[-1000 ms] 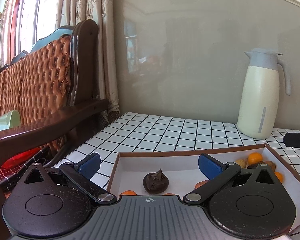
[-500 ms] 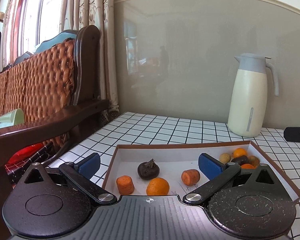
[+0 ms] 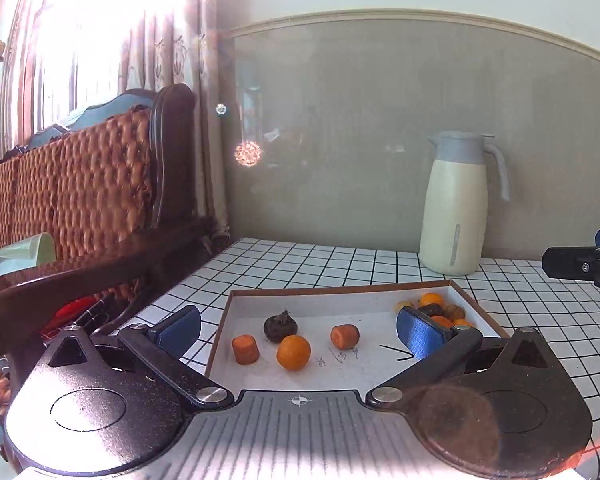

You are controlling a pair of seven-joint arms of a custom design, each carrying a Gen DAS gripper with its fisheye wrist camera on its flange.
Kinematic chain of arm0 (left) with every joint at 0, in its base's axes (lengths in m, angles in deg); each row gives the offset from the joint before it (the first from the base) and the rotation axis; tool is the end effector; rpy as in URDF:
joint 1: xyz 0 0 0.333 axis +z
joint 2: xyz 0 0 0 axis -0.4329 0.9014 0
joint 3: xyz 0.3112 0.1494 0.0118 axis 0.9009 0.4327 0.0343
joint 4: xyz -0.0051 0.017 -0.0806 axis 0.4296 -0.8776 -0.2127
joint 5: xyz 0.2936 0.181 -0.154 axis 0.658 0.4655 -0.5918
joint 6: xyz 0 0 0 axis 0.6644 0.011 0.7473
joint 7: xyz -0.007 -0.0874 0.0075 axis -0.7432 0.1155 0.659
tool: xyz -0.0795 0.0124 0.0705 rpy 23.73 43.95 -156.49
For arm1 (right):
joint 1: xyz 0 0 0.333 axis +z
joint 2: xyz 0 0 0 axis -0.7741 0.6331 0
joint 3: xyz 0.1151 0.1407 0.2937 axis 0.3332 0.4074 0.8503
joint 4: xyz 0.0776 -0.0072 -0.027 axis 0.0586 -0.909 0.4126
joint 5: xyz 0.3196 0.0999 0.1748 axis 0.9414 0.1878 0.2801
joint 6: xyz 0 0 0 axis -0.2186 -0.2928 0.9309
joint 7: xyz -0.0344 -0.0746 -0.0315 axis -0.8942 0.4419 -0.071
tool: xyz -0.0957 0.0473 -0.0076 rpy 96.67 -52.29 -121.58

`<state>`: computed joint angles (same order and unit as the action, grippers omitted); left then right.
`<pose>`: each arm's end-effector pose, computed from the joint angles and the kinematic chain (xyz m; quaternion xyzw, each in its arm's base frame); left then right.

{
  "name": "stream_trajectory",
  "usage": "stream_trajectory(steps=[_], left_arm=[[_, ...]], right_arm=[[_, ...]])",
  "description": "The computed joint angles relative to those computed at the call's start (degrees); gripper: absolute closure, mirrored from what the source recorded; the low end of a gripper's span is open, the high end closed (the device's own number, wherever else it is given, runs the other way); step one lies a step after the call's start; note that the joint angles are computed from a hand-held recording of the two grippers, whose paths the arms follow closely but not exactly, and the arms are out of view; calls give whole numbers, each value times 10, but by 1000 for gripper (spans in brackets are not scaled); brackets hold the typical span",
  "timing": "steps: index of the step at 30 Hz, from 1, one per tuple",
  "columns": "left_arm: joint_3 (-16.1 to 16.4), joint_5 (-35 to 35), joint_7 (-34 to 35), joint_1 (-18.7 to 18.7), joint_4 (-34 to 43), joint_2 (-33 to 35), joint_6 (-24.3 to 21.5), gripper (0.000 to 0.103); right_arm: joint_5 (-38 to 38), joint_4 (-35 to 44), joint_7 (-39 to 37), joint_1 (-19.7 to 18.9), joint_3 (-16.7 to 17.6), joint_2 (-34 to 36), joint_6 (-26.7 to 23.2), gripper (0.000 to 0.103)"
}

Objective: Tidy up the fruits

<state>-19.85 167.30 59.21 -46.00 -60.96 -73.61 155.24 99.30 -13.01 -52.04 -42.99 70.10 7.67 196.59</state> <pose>0.6012 -0.2564 0.5090 -0.7114 0.3938 -0.2522 0.5246 0.7601 0.2289 0.5464 -0.7705 0.3023 -0.2199 0.5164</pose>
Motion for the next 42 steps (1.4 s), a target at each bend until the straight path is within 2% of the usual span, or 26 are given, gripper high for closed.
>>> stream_trajectory(steps=[6,12,19,30,36,42], left_arm=[[-16,5,3,-10,-32,-36,-25,0],[-33,8,-23,-10,-54,-64,-38,0],[-56,15,-27,-19,-75,-83,-54,0],[-79,18,-57,-44,-98,-96,-83,0],[-96,27,-82,-69,-121,-97,-133,0],[-107,25,-104,-86,-146,-98,-160,0]], right_arm=[[78,-77,-85,-38,33,-62,14,6],[177,-154,-180,-53,33,-127,10,6],[230,-190,-216,-39,-7,-168,-12,6],[326,-289,-297,-9,-70,-243,-38,6],[357,-355,-332,4,-102,-283,-51,6],[415,-394,-378,11,-124,-307,-72,6]])
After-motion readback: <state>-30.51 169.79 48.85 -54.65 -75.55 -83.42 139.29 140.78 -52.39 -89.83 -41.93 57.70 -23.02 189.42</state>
